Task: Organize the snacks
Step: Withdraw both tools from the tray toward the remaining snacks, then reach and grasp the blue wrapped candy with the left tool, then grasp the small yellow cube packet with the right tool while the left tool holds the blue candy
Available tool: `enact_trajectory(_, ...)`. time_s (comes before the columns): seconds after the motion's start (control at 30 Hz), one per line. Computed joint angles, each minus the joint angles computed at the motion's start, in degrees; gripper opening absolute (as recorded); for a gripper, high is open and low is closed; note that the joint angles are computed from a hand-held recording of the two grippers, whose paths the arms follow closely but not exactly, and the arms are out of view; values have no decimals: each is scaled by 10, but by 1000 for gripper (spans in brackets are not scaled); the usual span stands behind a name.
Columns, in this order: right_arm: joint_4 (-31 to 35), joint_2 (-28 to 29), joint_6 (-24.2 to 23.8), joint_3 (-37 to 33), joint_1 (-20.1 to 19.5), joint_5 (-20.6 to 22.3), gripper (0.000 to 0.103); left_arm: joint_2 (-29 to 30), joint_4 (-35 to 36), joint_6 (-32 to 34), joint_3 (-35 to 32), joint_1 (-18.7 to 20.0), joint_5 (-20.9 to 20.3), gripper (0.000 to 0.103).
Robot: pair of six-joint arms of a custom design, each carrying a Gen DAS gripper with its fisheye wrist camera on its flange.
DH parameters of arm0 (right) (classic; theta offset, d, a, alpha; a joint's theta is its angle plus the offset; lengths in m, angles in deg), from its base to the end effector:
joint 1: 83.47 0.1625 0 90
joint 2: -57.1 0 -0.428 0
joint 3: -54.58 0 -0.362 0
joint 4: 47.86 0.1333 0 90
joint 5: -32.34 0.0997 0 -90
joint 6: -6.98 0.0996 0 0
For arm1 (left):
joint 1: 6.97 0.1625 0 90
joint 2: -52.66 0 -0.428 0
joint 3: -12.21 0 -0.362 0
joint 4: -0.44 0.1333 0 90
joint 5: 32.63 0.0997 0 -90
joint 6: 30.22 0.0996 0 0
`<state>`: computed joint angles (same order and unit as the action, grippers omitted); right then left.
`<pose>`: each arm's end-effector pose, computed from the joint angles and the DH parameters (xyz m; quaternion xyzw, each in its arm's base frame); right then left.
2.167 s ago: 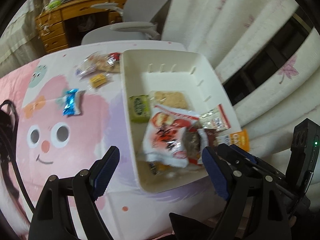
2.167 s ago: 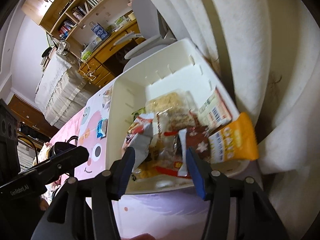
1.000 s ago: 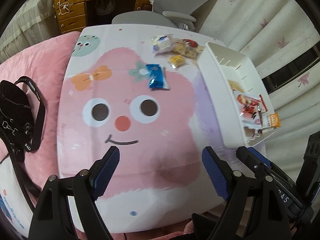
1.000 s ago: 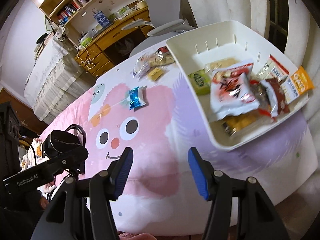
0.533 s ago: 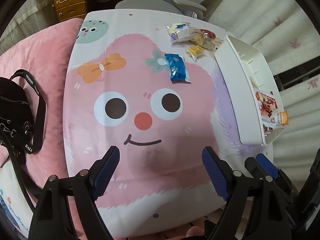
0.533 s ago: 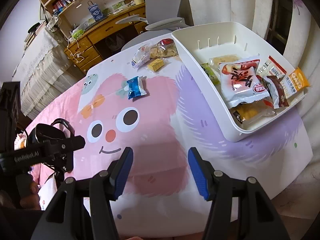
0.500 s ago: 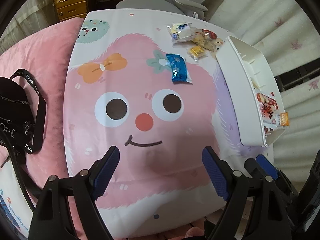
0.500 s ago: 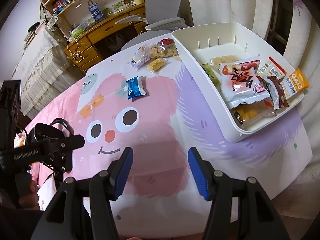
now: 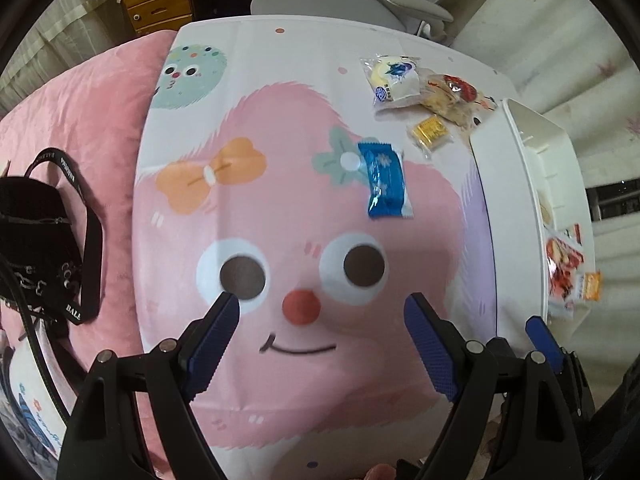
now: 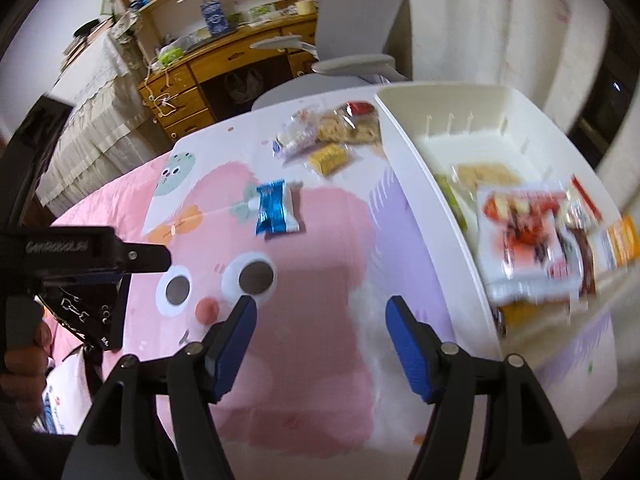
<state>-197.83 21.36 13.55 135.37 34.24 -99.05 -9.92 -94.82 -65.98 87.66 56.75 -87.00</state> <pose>0.3939 -0.6049 0.1098 0.1250 -0.9202 0.2193 0.2990 -0.1110 -0.6569 0.3683 -0.0583 0.9484 -0.1032 0.2942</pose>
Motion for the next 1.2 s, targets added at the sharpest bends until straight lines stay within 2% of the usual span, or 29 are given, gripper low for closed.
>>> enact_trajectory(0.17, -16, 41, -85, -61, -10, -13, 69, 74, 54, -15, -98, 15, 2, 84)
enact_trajectory(0.33, -25, 80, -155, -123, -24, -7, 69, 140, 86, -19, -185, 33, -7, 83)
enact_trajectory(0.47, -13, 104, -179, -167, -37, -1, 69, 192, 124, -24, -251, 42, 2, 83)
enact_trajectory(0.53, -1, 114, -179, -187, -44, 5, 69, 216, 141, -30, -283, 47, 2, 73)
enact_trajectory(0.67, 1, 131, -199, -213, -51, 4, 69, 252, 171, -39, -334, 55, 0, 65)
enact_trajectory(0.73, -2, 140, -210, -224, -54, 2, 69, 264, 174, -33, -350, 57, -3, 53)
enact_trajectory(0.97, -5, 162, -234, -255, -61, 9, 69, 275, 138, -18, -359, 66, -17, 39)
enact_trajectory(1.0, -6, 165, -240, -258, -61, 10, 69, 283, 139, -16, -371, 67, -18, 35)
enact_trajectory(1.03, -7, 168, -245, -261, -62, 10, 69, 282, 132, -11, -369, 67, -20, 24)
enact_trajectory(1.07, -11, 172, -256, -266, -62, 9, 69, 285, 130, -7, -372, 67, -19, 20)
enact_trajectory(1.2, -18, 189, -278, -287, -62, 2, 69, 300, 141, -6, -402, 69, -9, 16)
